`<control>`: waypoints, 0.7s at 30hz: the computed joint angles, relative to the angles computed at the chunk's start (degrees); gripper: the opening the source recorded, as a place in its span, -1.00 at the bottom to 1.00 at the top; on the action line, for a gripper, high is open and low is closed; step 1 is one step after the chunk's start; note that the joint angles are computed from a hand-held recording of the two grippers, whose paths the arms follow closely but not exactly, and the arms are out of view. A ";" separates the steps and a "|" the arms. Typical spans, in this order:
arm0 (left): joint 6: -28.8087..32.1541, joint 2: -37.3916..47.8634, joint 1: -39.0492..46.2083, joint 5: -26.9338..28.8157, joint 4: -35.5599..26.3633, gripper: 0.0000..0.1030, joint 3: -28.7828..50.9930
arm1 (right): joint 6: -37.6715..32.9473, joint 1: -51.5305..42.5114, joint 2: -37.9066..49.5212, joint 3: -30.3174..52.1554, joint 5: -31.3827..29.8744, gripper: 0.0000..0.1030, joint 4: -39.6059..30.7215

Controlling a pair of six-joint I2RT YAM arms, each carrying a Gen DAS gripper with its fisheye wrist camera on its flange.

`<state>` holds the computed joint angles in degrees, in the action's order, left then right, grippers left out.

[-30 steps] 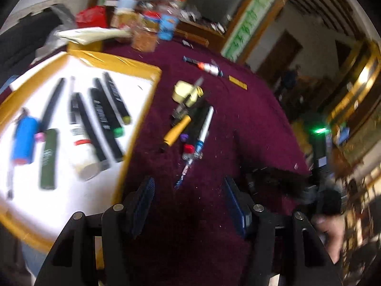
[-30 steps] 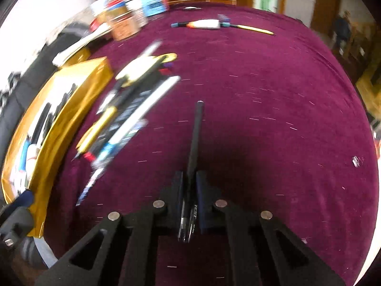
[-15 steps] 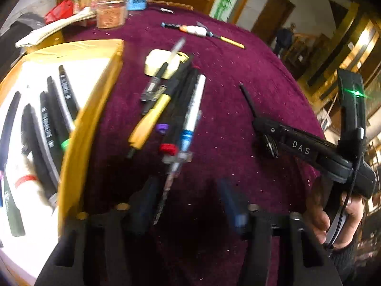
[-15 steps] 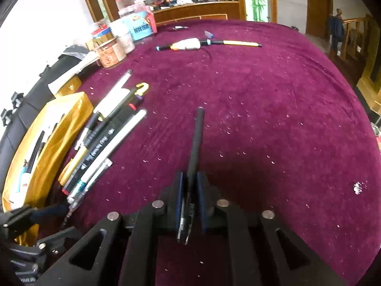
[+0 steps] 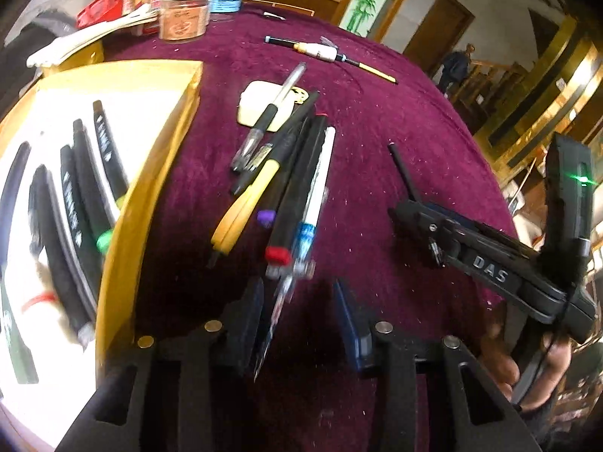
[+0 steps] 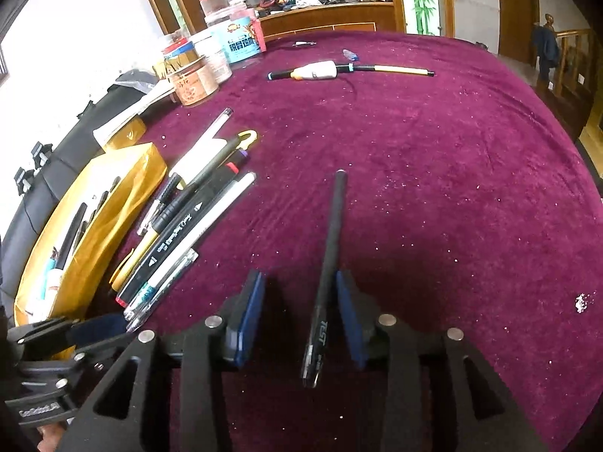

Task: Organize rigid objects
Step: 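Grasp a white-barrelled clear pen with the left tool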

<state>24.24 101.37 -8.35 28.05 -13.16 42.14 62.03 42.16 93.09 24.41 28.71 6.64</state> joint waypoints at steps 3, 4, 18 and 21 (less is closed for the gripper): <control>-0.42 1.27 -0.71 -0.64 -1.46 -0.38 2.10 | 0.49 -0.16 -0.51 -1.02 -0.23 -0.25 1.53; -0.30 0.67 -1.04 -2.38 0.07 -0.56 1.15 | 0.60 -0.20 -0.60 -1.30 -0.27 -0.25 1.98; 8.31 -6.37 -0.59 -2.45 -5.91 -0.21 -4.19 | 1.53 -0.19 -0.96 -2.39 -0.33 -0.25 3.69; 8.76 -10.34 0.59 -4.22 -3.00 -0.06 -6.57 | 1.49 -0.25 -0.95 -2.43 -0.31 -0.28 3.70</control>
<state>33.00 91.04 -7.77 23.83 -16.17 35.57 63.52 41.91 92.14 21.98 28.40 10.35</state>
